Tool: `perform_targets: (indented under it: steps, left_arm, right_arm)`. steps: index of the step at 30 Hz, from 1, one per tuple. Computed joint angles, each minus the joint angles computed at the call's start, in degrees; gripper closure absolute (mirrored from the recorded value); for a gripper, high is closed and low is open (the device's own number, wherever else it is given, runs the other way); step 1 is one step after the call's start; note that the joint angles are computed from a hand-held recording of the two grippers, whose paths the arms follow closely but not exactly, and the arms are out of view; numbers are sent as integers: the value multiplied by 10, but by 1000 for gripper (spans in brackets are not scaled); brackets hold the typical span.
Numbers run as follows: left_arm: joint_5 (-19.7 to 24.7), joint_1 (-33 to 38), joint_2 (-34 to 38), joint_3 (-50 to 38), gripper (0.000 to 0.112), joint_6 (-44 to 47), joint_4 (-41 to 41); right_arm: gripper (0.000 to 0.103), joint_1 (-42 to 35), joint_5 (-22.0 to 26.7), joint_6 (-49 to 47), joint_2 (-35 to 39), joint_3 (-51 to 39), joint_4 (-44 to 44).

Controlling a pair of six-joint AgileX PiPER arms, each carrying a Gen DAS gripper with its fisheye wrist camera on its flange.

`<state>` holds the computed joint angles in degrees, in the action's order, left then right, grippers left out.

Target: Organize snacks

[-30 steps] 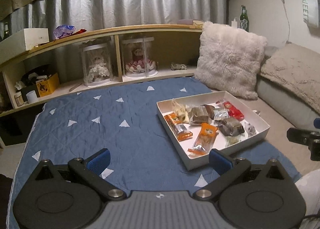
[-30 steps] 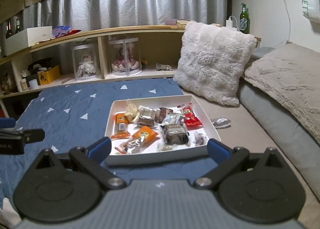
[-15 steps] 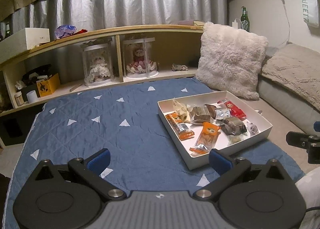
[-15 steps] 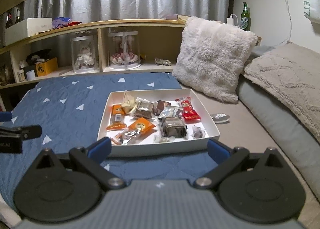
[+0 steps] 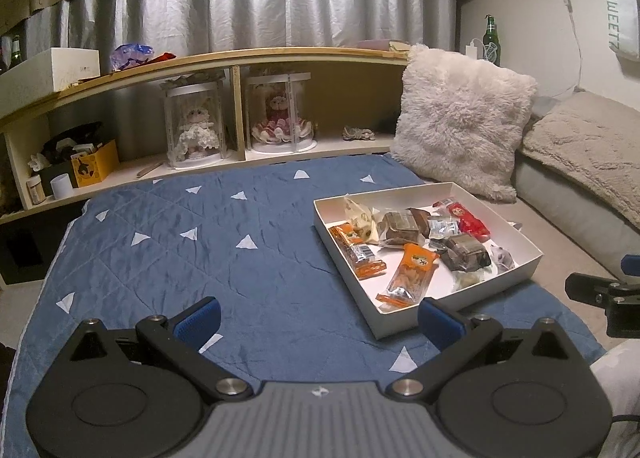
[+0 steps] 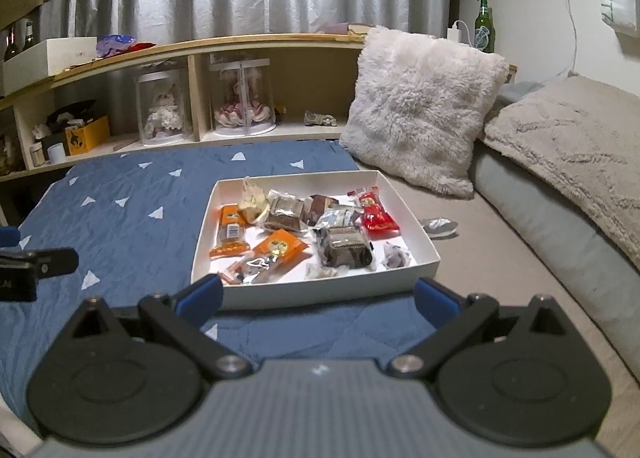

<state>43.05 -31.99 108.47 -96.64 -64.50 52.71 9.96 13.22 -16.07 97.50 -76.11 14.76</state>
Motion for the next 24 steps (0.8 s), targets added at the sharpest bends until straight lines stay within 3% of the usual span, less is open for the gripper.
perform_targets:
  steps: [24]
  left_arm:
    - [2, -5, 1, 0, 9, -7, 6]
  right_arm:
    - [1, 1, -2, 2, 0, 4, -6]
